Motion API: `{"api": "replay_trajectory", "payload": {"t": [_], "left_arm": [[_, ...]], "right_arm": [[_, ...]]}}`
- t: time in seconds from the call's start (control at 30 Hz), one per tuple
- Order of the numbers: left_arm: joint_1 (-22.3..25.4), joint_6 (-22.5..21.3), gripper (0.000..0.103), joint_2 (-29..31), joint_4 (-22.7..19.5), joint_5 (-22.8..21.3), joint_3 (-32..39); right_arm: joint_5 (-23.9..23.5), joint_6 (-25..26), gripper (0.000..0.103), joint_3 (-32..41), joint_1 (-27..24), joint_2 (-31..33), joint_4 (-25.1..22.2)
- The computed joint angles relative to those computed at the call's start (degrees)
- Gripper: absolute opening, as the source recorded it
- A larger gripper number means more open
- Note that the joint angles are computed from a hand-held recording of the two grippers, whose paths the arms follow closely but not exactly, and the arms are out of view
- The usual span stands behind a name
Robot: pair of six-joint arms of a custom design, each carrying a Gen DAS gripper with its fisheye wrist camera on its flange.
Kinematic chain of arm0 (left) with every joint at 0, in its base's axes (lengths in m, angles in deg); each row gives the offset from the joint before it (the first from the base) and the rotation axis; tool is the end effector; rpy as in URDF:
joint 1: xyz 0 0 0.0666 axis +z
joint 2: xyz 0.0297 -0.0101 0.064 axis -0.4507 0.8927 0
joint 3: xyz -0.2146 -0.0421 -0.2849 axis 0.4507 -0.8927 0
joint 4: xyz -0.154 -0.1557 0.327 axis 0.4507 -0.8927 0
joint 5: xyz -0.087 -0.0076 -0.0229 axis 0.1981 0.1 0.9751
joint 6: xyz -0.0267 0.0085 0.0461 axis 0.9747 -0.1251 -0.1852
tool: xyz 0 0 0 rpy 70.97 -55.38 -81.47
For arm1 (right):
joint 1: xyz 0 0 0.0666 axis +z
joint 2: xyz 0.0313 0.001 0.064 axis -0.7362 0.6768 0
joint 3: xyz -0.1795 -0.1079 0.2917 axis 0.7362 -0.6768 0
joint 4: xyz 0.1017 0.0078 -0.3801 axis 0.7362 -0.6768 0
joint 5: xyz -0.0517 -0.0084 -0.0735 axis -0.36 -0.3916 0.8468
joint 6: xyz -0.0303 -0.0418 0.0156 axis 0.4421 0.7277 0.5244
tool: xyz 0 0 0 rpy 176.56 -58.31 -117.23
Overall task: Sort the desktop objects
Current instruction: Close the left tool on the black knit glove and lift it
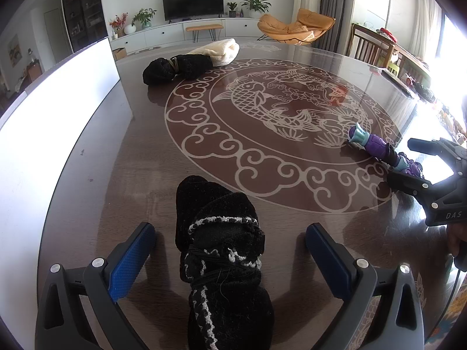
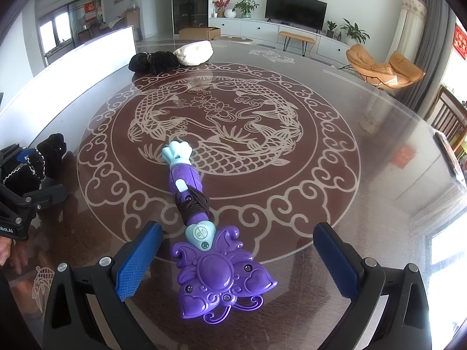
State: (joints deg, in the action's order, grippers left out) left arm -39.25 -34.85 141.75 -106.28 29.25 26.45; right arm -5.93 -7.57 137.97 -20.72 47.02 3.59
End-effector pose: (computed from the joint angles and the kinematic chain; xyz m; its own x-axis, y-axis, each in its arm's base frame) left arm 0.4486 -0.0969 0.4435 -0.8068 0.0817 -0.5851 0.0978 0.9952 0.0040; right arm 0.4859 0.2411 0.4694 -0.7127 -0.3689 -0.5967 -0.4206 0.9054 -0.0573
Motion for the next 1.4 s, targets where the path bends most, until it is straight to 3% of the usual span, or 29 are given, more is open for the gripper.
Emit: {"api": "replay_trajectory", "payload": {"t": [1.03, 1.13, 1.17, 1.2, 1.27, 1.3, 1.33, 1.4], "left_arm": [[-0.1, 0.1, 0.103, -0.1, 0.0, 0.0, -0.1], [0.3, -1.0, 0.103, 0.4, -1.8, 0.9, 1.0], [0.3, -1.2, 0.103, 0.7, -2.9, 1.0, 1.6], [0.4, -1.2, 0.102, 0.9, -3.6, 1.0, 2.0], [0.4, -1.5, 0.078, -0.3, -2.3, 1.1, 1.1], [0.4, -1.5, 0.053, -0.7, -2.0, 1.1, 0.9], [0.6, -1.4, 0.035, -0.9, -2.4, 1.1, 1.1], [1.6, 0.0, 0.035, -2.2, -1.9, 4.0, 0.4]], "right_arm": [[-0.1, -0.3, 0.103, -0.2, -0.3, -0.1, -0.2], [-5.6, 1.1, 0.103, 2.9, -1.6, 2.0, -3.4], [-5.7, 2.7, 0.103, 6.3, -1.7, 4.2, -6.6], [-5.5, 4.5, 0.100, 9.9, -1.5, 6.4, -9.9], [-8.1, 9.0, 0.090, 16.1, -1.5, 9.9, -14.6], [-9.4, 11.0, 0.067, 19.9, -1.4, 12.1, -18.1], [-9.6, 12.7, 0.060, 23.0, -1.2, 14.0, -21.0], [-9.6, 14.2, 0.028, 27.4, -0.8, 16.4, -24.8]]}}
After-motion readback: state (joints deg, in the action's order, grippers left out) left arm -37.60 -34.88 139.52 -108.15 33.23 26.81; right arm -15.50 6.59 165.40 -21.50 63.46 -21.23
